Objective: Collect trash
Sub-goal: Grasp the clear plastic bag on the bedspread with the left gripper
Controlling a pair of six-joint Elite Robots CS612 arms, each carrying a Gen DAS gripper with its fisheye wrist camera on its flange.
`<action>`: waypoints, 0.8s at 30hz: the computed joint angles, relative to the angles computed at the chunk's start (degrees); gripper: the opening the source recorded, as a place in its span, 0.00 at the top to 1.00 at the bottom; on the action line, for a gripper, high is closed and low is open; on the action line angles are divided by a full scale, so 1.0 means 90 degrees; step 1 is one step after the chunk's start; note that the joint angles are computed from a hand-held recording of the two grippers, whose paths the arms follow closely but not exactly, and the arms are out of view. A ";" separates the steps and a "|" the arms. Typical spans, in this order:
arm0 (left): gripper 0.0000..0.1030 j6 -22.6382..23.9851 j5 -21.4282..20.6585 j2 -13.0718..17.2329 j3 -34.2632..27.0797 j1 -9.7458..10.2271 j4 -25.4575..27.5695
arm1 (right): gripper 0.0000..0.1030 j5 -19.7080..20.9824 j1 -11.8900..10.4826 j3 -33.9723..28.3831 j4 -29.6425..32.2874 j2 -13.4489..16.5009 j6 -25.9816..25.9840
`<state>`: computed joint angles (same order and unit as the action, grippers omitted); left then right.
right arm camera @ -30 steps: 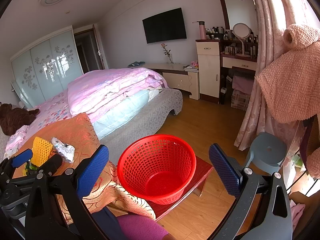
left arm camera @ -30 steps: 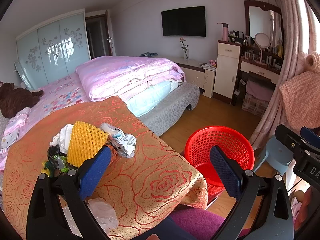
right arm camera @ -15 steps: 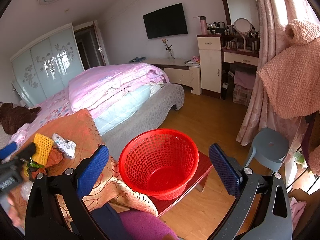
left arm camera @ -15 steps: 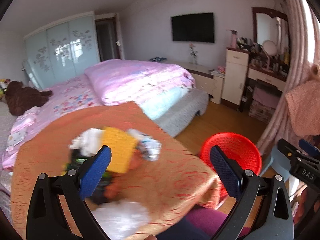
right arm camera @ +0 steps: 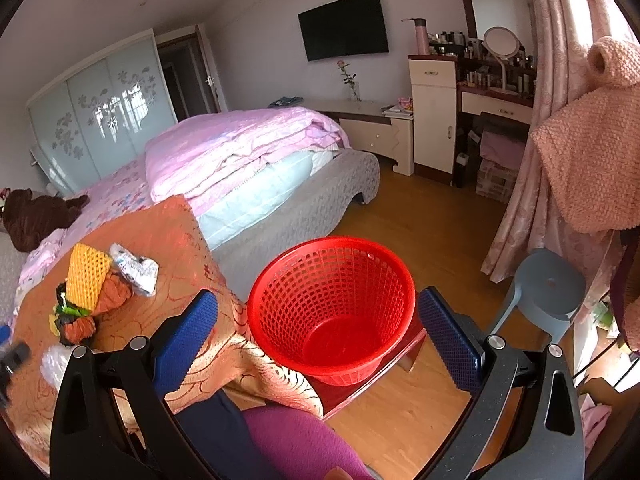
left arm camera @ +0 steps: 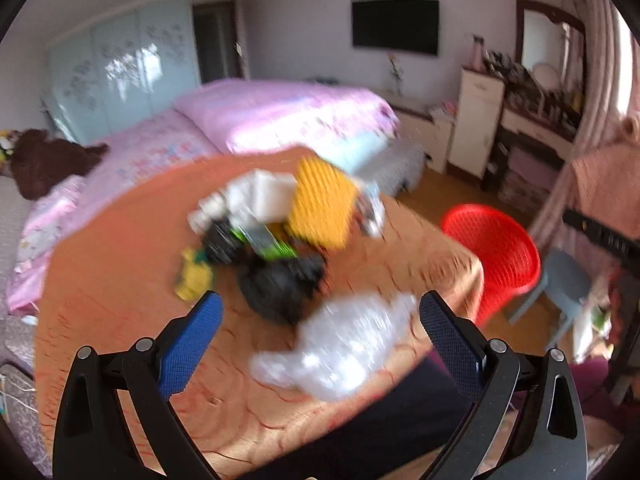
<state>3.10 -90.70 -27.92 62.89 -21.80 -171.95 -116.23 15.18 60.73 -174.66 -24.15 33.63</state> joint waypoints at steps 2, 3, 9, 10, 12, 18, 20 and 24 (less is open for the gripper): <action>0.08 -0.0077 -0.0201 0.0115 -0.0179 0.0031 0.0349 | 0.05 0.0029 0.0000 -0.0011 0.0052 0.0004 -0.0001; 0.08 -0.0150 -0.0344 0.0175 -0.0273 0.0057 0.0510 | 0.05 0.0028 0.0001 -0.0011 0.0060 0.0005 0.0001; 0.37 -0.0396 -0.0529 0.0437 -0.0590 0.0141 0.1027 | 0.05 0.0133 -0.0005 -0.0121 0.0298 0.0055 0.0008; 0.41 -0.0473 -0.0642 0.0475 -0.0650 0.0170 0.1115 | 0.05 0.0179 -0.0008 -0.0154 0.0364 0.0068 -0.0006; 0.50 -0.0667 -0.0954 0.0544 -0.0766 0.0239 0.1164 | 0.05 0.0222 -0.0011 -0.0189 0.0427 0.0085 -0.0043; 0.61 -0.0613 -0.1020 0.0426 -0.0590 0.0304 0.0802 | 0.05 0.0488 -0.0006 -0.0406 0.0580 0.0180 -0.0361; 0.61 -0.0652 -0.0975 0.0364 -0.0533 0.0329 0.0637 | 0.05 0.0591 0.0001 -0.0516 0.0620 0.0229 -0.0519; 0.61 -0.0828 -0.0816 0.0272 -0.0441 0.0382 0.0301 | 0.05 0.0970 0.0001 -0.0882 0.0735 0.0383 -0.0907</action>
